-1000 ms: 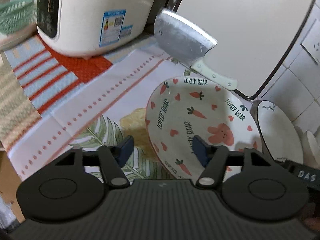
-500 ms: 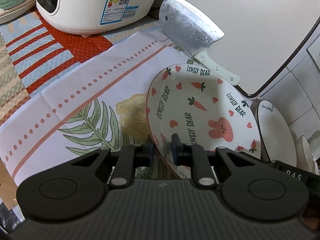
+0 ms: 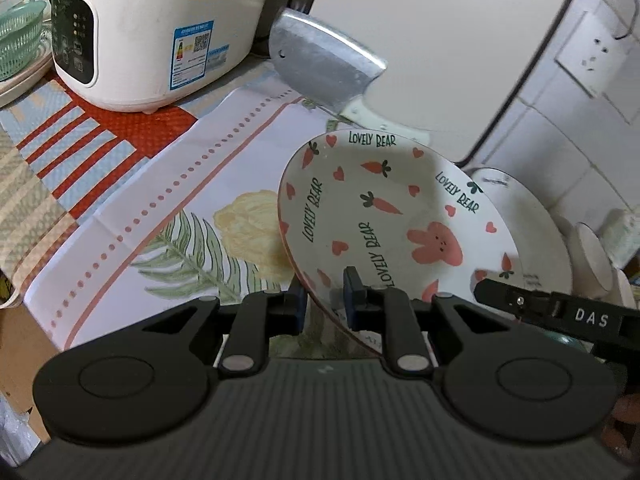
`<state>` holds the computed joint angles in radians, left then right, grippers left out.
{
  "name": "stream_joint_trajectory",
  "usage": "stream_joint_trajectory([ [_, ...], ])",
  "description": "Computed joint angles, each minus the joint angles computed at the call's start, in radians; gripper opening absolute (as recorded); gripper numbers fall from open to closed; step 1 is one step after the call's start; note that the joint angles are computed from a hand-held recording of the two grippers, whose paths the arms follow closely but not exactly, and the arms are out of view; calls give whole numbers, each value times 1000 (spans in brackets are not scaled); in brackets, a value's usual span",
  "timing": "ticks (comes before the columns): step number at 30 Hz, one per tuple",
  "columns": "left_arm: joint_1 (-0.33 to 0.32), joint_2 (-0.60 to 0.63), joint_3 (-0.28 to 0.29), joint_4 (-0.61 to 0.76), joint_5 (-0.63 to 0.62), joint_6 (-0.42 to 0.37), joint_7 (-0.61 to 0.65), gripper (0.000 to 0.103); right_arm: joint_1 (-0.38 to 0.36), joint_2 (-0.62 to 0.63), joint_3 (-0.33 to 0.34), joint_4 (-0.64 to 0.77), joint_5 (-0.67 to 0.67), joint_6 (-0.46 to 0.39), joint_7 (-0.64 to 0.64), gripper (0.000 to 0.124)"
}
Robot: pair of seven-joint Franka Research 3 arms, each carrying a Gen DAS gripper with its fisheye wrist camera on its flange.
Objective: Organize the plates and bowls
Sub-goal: 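Lift the bunny plate and carry it over the teal egg plate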
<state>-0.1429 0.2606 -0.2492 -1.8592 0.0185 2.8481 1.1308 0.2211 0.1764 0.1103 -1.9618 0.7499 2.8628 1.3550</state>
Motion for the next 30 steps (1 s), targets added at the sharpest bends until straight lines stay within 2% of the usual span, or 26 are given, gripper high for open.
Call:
stream_joint_trajectory([
  [6, 16, -99, -33, -59, -104, -38, 81, 17, 18, -128, -17, -98, -26, -18, 30, 21],
  [12, -36, -212, -14, -114, -144, -78, 102, 17, 42, -280, -48, -214, -14, -26, 23, 21],
  [19, -112, -311, 0, -170, -168, -81, 124, 17, 57, -468, -83, -359, -57, -28, 43, 22],
  [25, -174, -349, 0, -203, -178, -84, 133, 17, 0, -613, -70, -466, -187, -85, 185, 22],
  [30, -209, -343, -10, -234, -163, -56, 119, 17, -21, -689, -84, -545, -235, -111, 267, 22],
])
